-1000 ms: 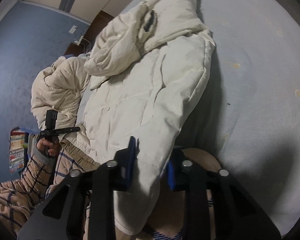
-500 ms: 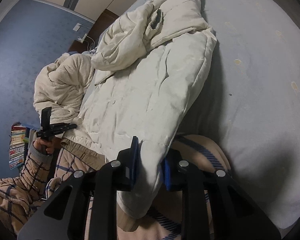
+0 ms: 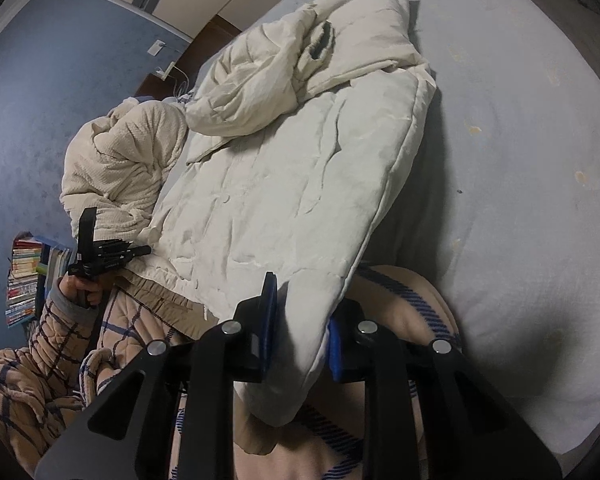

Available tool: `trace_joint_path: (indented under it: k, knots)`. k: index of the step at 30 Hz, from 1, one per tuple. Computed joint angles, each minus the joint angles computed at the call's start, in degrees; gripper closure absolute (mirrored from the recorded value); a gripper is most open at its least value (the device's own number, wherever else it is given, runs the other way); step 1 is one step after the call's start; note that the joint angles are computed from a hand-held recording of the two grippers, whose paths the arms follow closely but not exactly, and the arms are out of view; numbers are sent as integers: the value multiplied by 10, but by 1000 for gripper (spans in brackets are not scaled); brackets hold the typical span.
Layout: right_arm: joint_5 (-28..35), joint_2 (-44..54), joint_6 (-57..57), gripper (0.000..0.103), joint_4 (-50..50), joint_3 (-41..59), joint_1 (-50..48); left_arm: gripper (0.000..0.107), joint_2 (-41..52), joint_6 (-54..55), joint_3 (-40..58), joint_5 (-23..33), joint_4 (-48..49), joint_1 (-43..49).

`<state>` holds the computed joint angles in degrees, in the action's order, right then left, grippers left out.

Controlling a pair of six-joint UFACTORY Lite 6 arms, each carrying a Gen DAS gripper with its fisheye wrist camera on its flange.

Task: Fold large clothes

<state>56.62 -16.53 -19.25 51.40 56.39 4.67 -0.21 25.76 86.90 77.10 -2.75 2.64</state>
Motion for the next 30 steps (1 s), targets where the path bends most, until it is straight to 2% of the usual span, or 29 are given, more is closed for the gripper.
trace_joint_path:
  k: [3, 7, 14, 16, 18, 20, 23, 27, 28, 29, 30]
  knots:
    - [1, -9, -11, 83, 20, -4, -3, 97, -1, 0, 16, 7, -21, 5]
    - [18, -20, -45, 86, 73, -8, -31, 99, 15, 20, 82, 48, -80, 46]
    - [66, -52, -84, 89, 172, 18, -122, 101, 99, 36, 287, 154, -170, 128]
    - [76, -57, -93, 101, 198, 24, -144, 103, 136, 30, 367, 195, -199, 156]
    - [77, -56, -89, 101, 201, 43, -155, 104, 161, 32, 423, 221, -208, 174]
    - [69, -44, -69, 101, 170, 67, -147, 106, 159, 43, 421, 225, -197, 180]
    - [59, -19, -36, 101, 122, 91, -135, 107, 129, 67, 352, 195, -156, 182]
    - [29, 26, 1, 97, 70, 124, -99, 104, 142, 76, 351, 167, -153, 212]
    - [11, 53, 23, 87, 47, 148, -78, 82, 149, 70, 360, 166, -157, 215]
    - [7, 60, 32, 67, 40, 154, -69, 65, 160, 61, 374, 161, -160, 211]
    - [-5, 91, 40, 54, 43, 176, -53, 36, 163, 53, 379, 141, -163, 202]
